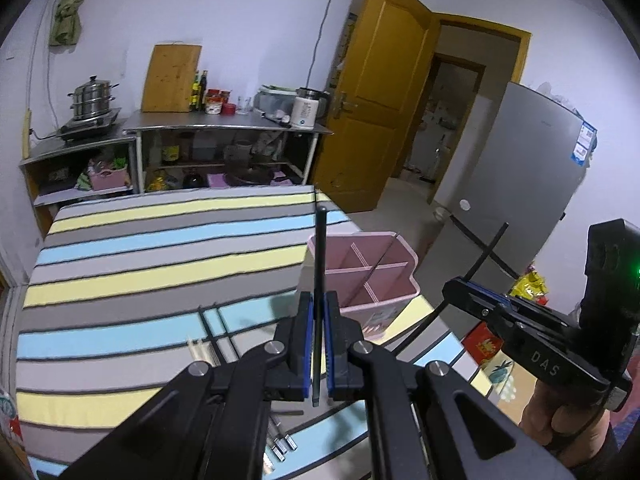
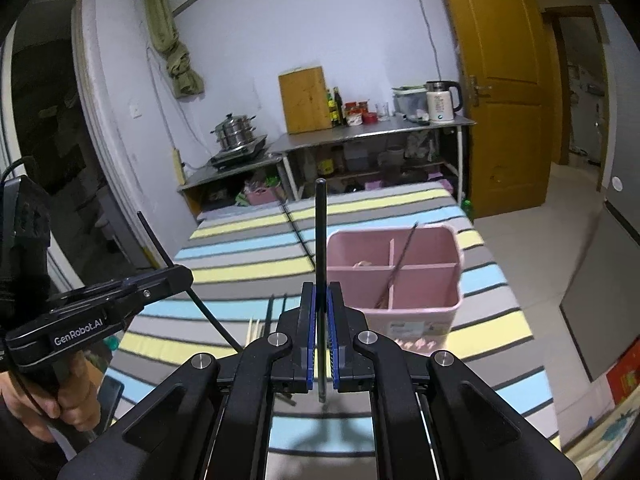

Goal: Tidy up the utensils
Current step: 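Lift both black chopsticks and carry them over the pink holder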

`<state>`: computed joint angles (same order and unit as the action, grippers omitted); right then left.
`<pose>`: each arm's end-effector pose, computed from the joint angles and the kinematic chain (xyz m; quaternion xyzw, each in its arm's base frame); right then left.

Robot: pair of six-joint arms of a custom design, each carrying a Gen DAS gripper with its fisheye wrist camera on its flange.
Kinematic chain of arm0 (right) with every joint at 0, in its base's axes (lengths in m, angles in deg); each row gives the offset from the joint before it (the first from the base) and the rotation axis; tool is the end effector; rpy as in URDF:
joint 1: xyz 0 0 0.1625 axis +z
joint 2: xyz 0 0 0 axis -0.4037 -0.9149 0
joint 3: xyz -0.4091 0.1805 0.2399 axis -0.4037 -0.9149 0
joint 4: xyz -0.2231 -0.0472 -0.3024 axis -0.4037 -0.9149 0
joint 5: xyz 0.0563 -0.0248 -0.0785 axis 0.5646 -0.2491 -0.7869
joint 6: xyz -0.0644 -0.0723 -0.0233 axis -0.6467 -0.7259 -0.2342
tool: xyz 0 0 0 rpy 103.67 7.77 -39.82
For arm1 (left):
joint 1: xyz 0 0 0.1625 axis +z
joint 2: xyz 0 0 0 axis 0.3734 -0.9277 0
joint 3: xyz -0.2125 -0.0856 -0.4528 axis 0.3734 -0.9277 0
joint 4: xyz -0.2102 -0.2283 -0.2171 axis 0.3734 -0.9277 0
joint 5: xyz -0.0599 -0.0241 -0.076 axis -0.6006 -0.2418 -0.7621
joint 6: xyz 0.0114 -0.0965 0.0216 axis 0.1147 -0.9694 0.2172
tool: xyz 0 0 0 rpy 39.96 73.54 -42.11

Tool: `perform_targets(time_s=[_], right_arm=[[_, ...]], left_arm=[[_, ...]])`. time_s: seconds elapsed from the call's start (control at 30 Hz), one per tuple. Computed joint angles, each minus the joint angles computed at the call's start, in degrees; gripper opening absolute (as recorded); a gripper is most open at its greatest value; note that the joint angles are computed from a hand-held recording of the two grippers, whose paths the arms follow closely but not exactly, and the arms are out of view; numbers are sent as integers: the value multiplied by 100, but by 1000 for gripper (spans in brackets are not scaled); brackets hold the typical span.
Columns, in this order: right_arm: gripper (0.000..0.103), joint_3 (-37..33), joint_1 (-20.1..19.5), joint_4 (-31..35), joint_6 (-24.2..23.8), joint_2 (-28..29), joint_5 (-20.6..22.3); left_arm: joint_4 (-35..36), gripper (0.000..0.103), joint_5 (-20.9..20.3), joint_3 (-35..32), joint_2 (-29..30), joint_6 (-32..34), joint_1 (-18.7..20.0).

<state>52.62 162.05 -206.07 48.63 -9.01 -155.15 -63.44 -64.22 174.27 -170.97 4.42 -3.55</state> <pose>0.3815 -0.2528 0.1189 0.2299 -0.8659 0.4016 0.1899 -0.1472 -0.2641 0.3622 0.2462 0.8859 -0.3600 0.1582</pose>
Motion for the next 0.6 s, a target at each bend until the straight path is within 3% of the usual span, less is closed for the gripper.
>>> perform_targets(time_s=[0.37, 0.6], right_arm=[[6, -273, -82, -346, -564, -420, -204], [6, -569, -347, -471, -901, -418, -18]], left_arm=[[-1921, 5, -197, -287, 974, 1195, 386], [-2933, 5, -324, -364, 1546, 1755, 835]])
